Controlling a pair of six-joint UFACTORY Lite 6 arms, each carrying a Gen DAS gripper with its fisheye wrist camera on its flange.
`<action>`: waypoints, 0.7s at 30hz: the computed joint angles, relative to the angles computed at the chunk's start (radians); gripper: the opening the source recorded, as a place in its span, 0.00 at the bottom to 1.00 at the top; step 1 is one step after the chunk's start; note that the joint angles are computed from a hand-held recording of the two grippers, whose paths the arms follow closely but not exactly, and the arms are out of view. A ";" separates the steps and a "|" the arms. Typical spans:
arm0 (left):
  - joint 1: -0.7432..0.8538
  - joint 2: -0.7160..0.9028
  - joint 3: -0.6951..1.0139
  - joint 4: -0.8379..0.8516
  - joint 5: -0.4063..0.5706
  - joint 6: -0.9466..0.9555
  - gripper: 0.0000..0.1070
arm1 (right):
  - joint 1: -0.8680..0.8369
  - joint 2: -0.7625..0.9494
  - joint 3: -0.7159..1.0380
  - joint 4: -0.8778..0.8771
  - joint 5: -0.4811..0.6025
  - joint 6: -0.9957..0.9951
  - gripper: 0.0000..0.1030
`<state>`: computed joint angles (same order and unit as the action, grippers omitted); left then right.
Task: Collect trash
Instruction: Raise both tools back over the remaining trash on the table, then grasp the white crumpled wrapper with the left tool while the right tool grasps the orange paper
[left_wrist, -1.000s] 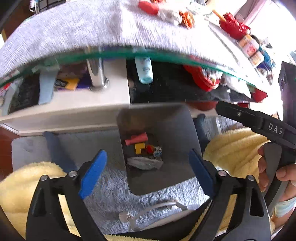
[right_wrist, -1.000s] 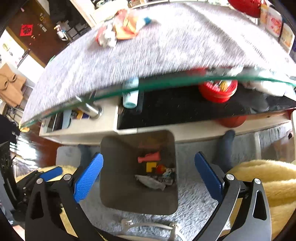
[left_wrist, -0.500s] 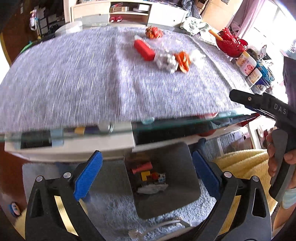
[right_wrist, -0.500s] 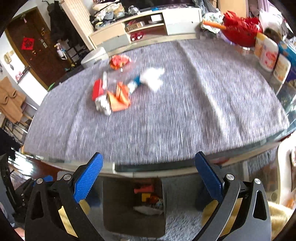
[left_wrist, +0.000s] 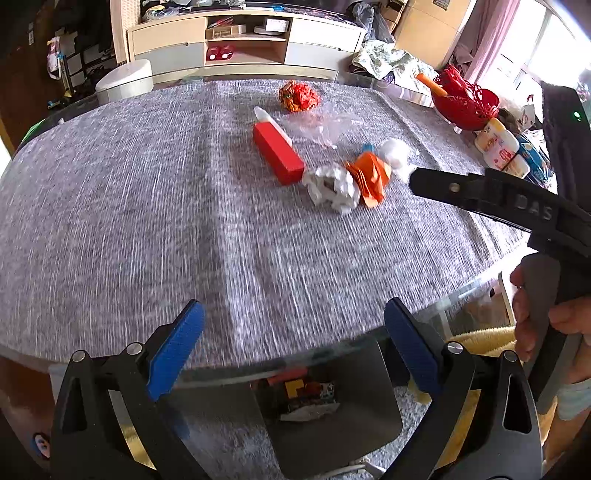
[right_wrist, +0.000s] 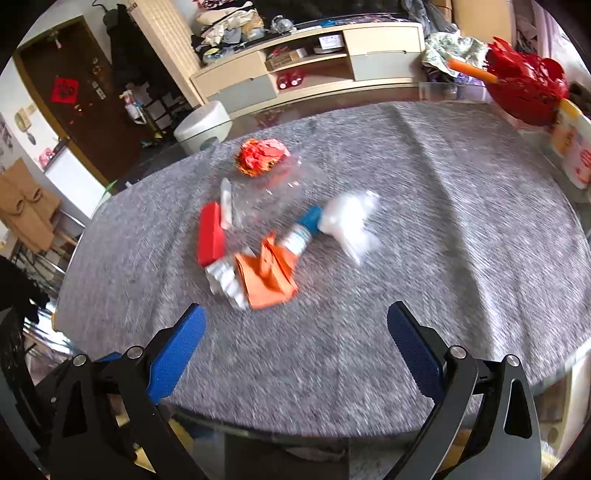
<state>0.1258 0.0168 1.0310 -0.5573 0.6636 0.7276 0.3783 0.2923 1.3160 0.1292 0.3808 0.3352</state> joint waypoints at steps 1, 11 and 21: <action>-0.002 0.014 0.013 -0.003 -0.002 0.001 0.87 | 0.000 0.033 0.035 -0.008 0.007 -0.001 0.75; -0.033 0.141 0.125 -0.050 -0.016 0.016 0.86 | -0.015 0.243 0.247 0.087 0.065 -0.139 0.43; -0.089 0.302 0.269 -0.095 -0.015 0.001 0.77 | -0.057 0.197 0.208 0.201 0.059 -0.306 0.13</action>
